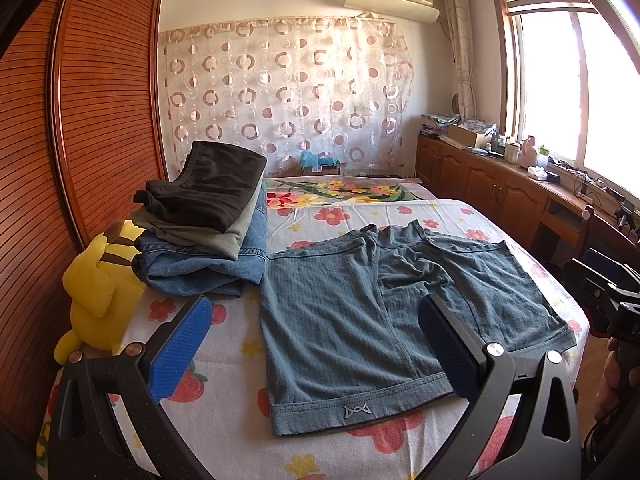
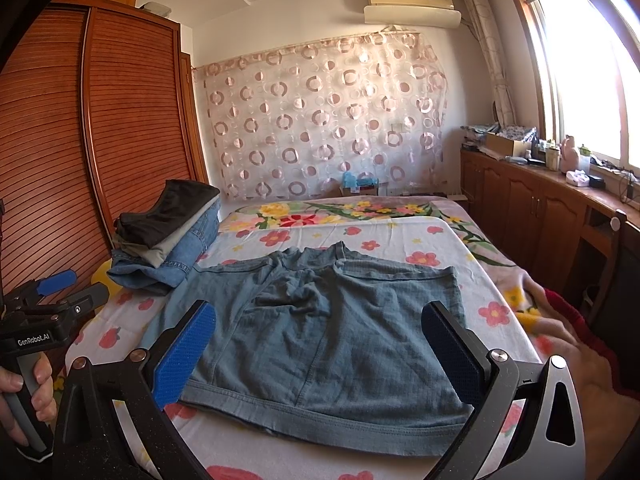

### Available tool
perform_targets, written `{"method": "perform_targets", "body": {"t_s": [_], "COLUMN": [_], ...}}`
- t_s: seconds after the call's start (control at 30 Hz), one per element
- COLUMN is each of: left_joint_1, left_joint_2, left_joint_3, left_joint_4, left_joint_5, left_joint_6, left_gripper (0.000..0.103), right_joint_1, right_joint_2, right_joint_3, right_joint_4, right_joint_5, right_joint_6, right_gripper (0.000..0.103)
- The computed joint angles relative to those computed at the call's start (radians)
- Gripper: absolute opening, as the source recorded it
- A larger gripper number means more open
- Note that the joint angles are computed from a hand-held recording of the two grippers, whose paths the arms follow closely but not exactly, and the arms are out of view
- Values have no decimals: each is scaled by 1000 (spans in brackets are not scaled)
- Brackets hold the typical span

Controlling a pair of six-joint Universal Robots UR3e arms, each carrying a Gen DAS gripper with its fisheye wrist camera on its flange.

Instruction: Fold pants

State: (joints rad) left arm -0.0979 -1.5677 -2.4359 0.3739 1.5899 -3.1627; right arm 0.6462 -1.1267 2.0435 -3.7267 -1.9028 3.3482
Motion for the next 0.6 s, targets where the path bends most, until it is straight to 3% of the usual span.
{"method": "perform_targets", "body": {"t_s": [0.6], "left_joint_1": [-3], "left_joint_2": [-6], "left_joint_3": [-2], "left_joint_4": [12], "left_joint_5": [2], "left_joint_6": [0], "left_gripper": [103], "right_joint_1": [1], "right_joint_2": [1], "right_joint_3": [6], "right_joint_4": [-7], "right_joint_5": [-3], "right_joint_6": [5], "right_gripper": [103]}}
